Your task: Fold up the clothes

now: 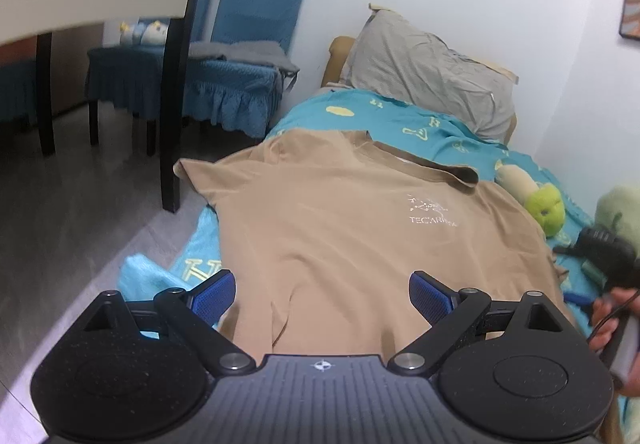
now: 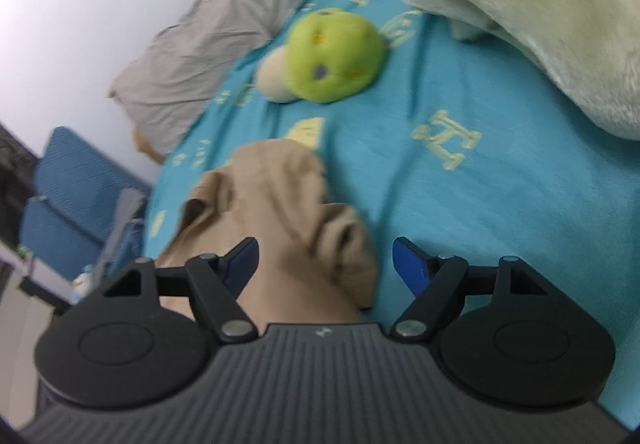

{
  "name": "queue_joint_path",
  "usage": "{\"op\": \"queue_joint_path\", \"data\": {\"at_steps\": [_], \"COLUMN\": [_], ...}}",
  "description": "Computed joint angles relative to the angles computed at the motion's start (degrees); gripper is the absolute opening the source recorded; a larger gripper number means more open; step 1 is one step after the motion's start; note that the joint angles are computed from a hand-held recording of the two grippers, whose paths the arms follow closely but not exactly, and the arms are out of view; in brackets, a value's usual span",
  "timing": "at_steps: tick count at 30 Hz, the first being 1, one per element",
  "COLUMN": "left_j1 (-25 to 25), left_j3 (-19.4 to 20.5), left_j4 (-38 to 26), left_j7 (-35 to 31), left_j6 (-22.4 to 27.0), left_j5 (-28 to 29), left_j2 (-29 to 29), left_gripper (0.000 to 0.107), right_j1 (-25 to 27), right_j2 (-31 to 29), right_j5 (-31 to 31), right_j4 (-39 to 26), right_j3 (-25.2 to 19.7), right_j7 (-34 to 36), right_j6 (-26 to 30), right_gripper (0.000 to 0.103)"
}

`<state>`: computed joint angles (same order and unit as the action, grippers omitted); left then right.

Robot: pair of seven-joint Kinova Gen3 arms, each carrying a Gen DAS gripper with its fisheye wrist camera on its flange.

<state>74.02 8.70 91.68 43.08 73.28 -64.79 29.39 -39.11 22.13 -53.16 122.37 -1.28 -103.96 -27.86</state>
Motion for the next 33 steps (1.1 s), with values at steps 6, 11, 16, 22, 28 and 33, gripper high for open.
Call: {"op": "queue_joint_path", "data": {"at_steps": [6, 11, 16, 22, 28, 33], "left_j1": [-1.26, -1.56, -1.6, -1.8, -1.97, -2.12], "left_j3": [-0.25, -0.25, -0.09, -0.09, -0.04, -0.13], "left_j4": [1.71, 2.22, 1.87, 1.94, 1.85, 1.65], "left_j7": [3.77, 5.29, 5.37, 5.88, 5.96, 5.43], "left_j6": [-3.31, -4.07, -3.77, -4.12, -4.76, -5.55], "left_j5": [-0.62, -1.24, -1.06, -0.39, -0.12, 0.28], "left_j2": [-0.59, -0.72, -0.5, -0.81, -0.76, -0.53], "left_gripper": [0.095, 0.095, 0.095, 0.095, 0.095, 0.095], "right_j1": [-10.09, -16.68, -7.99, 4.38, 14.35, 20.37], "right_j2": [1.52, 3.75, 4.12, 2.12, 1.93, 2.73], "right_j5": [1.19, 6.48, 18.13, 24.14, 10.51, 9.07], "right_j4": [-3.01, -4.34, -5.64, -0.38, 4.4, 2.65], "right_j3": [11.07, 12.14, -1.14, -15.5, -21.4, -22.95], "right_j7": [7.81, 18.71, 23.24, 10.44, -3.54, -8.06], "right_j6": [4.28, -1.7, -2.96, -16.94, -22.59, -13.15], "right_gripper": [0.052, 0.041, 0.04, 0.043, 0.045, 0.044]}}
